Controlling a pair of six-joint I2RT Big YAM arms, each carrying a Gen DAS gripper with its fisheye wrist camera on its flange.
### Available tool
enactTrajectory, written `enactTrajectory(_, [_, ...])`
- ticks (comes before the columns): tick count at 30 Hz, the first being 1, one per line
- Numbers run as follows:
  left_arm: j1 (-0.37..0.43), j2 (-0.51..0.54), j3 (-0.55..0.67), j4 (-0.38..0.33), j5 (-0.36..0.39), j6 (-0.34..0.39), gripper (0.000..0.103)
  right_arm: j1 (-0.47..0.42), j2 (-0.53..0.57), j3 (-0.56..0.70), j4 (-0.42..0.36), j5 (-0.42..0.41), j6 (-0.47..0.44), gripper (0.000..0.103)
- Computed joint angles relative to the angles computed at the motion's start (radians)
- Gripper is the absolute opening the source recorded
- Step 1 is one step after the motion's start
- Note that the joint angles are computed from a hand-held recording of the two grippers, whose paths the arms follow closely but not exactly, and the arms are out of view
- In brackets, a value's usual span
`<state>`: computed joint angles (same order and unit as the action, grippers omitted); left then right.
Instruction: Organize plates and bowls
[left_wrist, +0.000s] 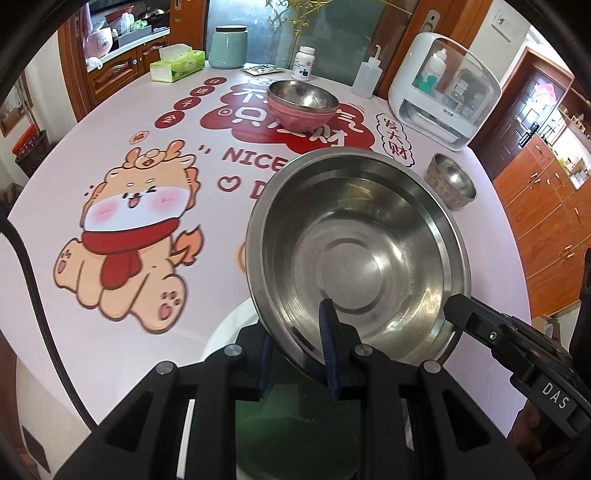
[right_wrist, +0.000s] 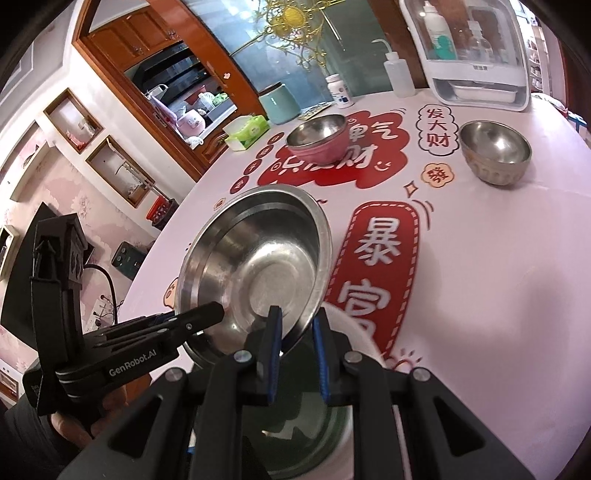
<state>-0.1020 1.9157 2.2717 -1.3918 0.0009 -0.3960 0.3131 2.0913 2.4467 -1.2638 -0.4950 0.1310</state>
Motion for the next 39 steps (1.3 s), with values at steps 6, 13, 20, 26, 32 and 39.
enactTrajectory(6, [0.045,-0.084,-0.11,0.027,0.014,0.056,0.022,0.051,-0.048,-0.075,0.048,0.029,0.041,0.016])
enactTrajectory(13, [0.106,-0.15,-0.195,0.039,0.037,0.123,0.022,0.114,-0.073,-0.119,0.091,0.065,0.092,0.017])
enactTrajectory(20, [0.176,-0.196,-0.262,0.045,0.069,0.196,0.022,0.175,-0.083,-0.147,0.124,0.101,0.143,0.017])
enactTrajectory(26, [0.23,-0.205,-0.286,0.029,0.094,0.271,0.022,0.223,-0.073,-0.149,0.134,0.135,0.185,0.017])
enactTrajectory(32, [0.274,-0.193,-0.283,-0.003,0.129,0.336,0.023,0.258,-0.054,-0.125,0.123,0.173,0.222,0.018])
enactTrajectory(39, [0.316,-0.166,-0.278,-0.047,0.183,0.373,0.024,0.289,0.004,-0.037,0.046,0.203,0.242,0.018])
